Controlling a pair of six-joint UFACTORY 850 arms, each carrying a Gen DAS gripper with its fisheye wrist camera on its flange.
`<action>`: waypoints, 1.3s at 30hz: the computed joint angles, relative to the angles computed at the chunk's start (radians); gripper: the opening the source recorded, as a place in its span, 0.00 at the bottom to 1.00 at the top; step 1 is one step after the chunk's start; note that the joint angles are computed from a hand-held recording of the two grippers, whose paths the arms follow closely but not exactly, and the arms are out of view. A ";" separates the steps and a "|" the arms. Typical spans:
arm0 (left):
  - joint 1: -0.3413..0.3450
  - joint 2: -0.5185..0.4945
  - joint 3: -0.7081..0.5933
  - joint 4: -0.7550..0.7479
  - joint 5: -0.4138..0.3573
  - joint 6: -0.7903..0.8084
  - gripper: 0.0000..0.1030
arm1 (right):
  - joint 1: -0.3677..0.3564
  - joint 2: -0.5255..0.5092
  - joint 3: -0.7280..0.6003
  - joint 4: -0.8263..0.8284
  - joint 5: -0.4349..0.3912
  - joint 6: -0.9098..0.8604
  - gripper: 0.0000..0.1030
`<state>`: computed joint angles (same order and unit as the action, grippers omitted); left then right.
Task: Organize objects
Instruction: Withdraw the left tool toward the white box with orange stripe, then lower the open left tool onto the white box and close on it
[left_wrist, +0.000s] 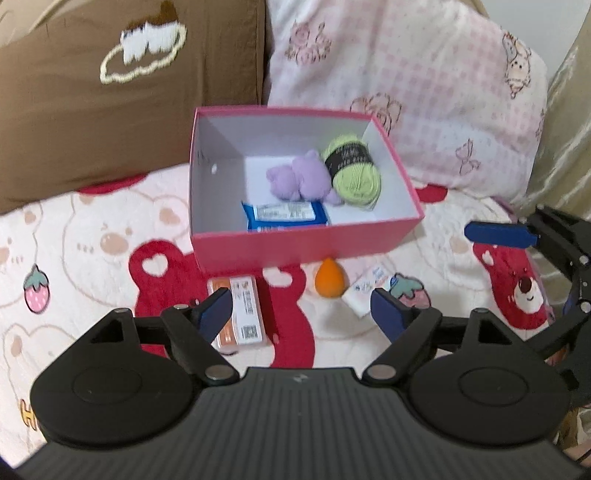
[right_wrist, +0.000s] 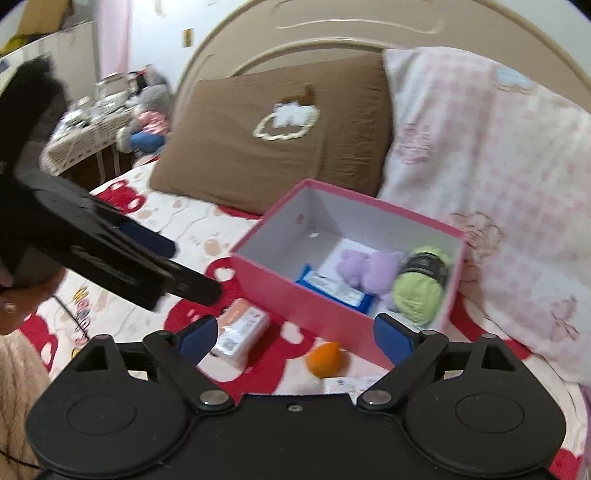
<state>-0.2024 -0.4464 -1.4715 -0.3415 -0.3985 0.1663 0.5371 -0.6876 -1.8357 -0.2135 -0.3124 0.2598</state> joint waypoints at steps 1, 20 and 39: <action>0.000 -0.002 0.008 0.005 0.005 0.004 0.79 | 0.006 -0.006 -0.004 -0.005 0.003 -0.016 0.91; 0.069 -0.092 -0.006 -0.106 -0.031 0.063 0.79 | 0.034 -0.141 -0.141 0.155 -0.085 -0.223 0.91; 0.108 -0.178 -0.031 -0.227 -0.074 0.165 0.77 | 0.039 -0.279 -0.266 0.236 -0.127 -0.214 0.91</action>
